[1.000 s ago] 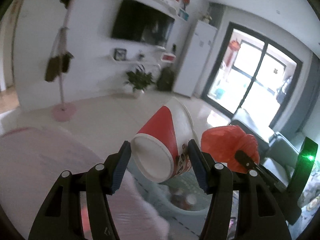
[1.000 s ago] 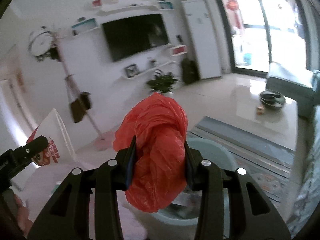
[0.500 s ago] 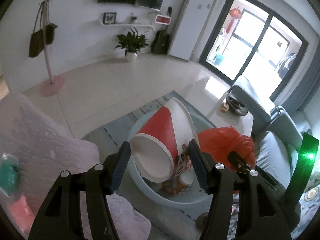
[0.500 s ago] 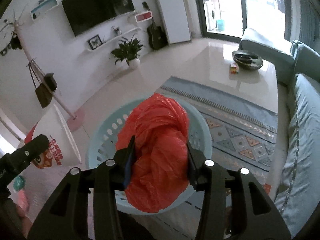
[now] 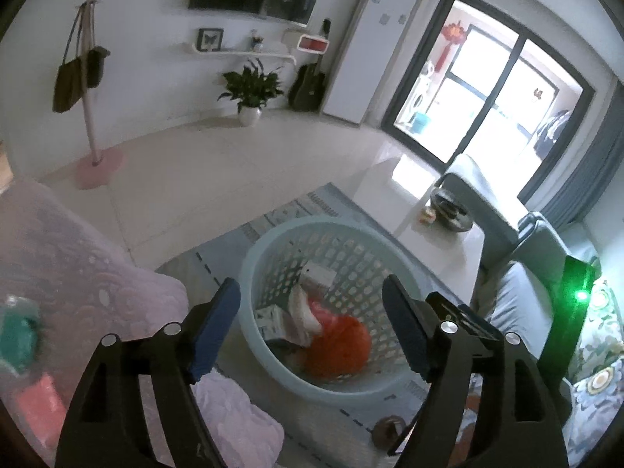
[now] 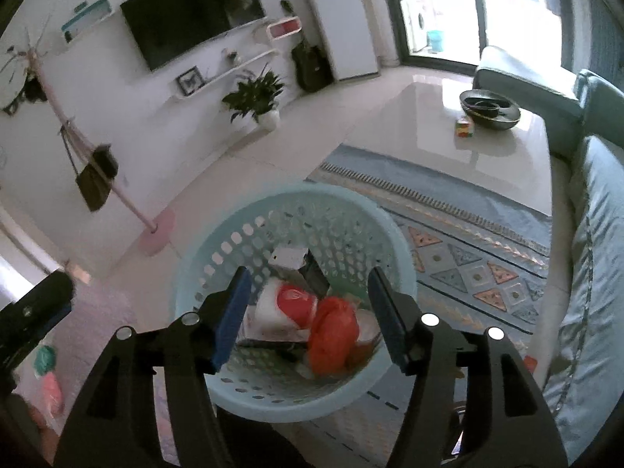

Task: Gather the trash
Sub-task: 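Carry bag and cup over the blue basket and open both tools, then move both tools back over the table toward the remaining items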

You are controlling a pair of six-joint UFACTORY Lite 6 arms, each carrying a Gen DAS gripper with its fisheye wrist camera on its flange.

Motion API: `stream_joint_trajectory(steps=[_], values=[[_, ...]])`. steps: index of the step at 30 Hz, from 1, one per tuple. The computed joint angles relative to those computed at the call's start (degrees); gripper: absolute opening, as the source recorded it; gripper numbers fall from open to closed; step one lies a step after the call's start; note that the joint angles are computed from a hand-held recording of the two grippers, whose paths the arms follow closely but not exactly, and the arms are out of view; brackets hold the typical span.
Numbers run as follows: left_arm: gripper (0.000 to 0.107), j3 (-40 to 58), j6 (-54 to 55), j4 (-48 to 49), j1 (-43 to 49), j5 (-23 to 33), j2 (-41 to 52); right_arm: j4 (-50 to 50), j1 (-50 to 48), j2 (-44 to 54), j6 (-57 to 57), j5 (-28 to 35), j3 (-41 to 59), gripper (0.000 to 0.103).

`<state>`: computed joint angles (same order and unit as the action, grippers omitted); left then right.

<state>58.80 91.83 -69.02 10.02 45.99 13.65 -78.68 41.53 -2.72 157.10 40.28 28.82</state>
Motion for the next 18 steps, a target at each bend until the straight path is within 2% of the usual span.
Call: stream_joint_trajectory(steps=[4,8,12,15,18], values=[[0.074,-2.0,-0.8,1.0,4.6,4.9,-5.1,6.0,5.8,-5.1,-4.0,5.8,0.4,0.059],[0.074,-2.5,-0.7,2.4,12.6,12.5,-9.2,10.3,14.4,-6.3,-9.6,14.4,6.4,0.059],[0.080,-0.6,1.4,3.6,24.8,25.4,-10.1,10.7,22.0,-1.2,-14.7,20.9,17.2,0.059],[0.080,2.8,2.7,4.7,33.5,31.5,-8.5,10.3,25.6,5.7,-19.0,23.4,26.9,0.059],[0.082,8.5,2.9,5.4,41.0,35.4,-3.9,9.4,27.4,14.1,-23.4,22.9,37.4,0.064]])
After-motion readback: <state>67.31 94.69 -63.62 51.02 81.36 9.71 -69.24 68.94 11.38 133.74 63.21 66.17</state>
